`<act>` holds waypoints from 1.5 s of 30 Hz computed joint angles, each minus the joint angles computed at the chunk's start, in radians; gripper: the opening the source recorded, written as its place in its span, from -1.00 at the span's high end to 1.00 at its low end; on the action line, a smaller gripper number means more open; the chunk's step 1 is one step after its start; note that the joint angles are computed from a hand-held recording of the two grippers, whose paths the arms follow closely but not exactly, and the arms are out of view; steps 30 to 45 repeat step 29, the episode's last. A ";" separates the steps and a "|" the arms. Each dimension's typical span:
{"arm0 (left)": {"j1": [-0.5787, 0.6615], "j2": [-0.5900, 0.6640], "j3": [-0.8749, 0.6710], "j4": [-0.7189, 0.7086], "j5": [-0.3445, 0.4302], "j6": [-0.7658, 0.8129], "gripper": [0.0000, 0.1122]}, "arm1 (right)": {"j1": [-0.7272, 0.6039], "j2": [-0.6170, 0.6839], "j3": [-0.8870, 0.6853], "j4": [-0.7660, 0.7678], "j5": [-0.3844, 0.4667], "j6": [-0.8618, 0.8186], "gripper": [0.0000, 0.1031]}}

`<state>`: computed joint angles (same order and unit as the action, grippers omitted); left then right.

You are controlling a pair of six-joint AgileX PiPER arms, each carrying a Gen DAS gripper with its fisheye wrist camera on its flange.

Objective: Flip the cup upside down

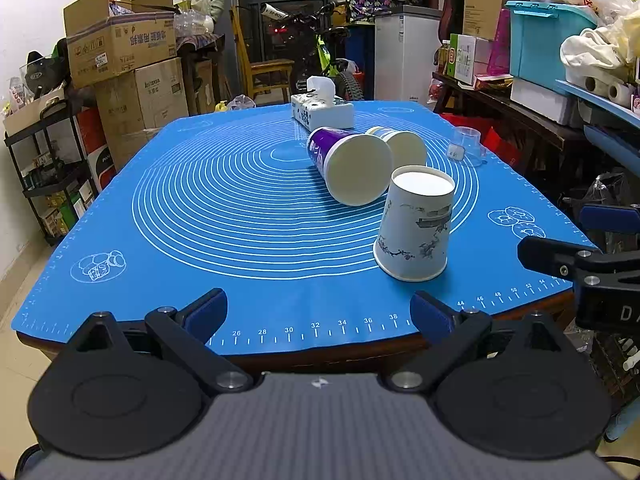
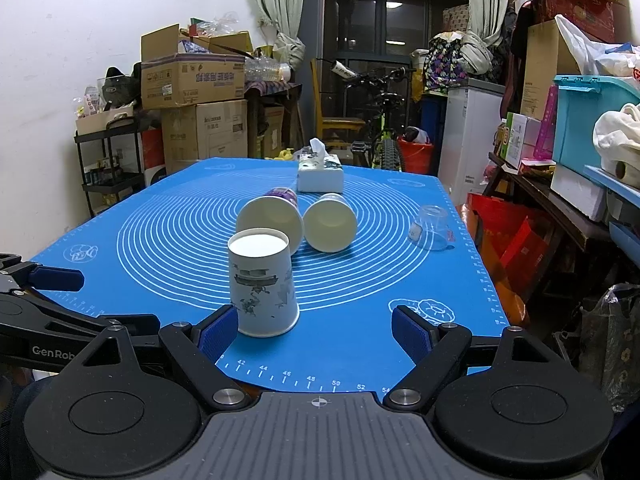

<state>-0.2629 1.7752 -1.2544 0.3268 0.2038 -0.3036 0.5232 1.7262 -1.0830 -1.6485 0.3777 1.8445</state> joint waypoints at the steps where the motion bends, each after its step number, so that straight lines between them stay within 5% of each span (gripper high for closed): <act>1: 0.000 0.000 0.000 0.009 0.000 -0.009 -0.73 | 0.002 -0.001 0.001 0.002 0.002 0.000 -0.67; 45: 0.002 0.002 -0.001 -0.011 -0.001 0.012 -0.73 | -0.003 -0.010 0.009 0.009 0.002 -0.005 -0.67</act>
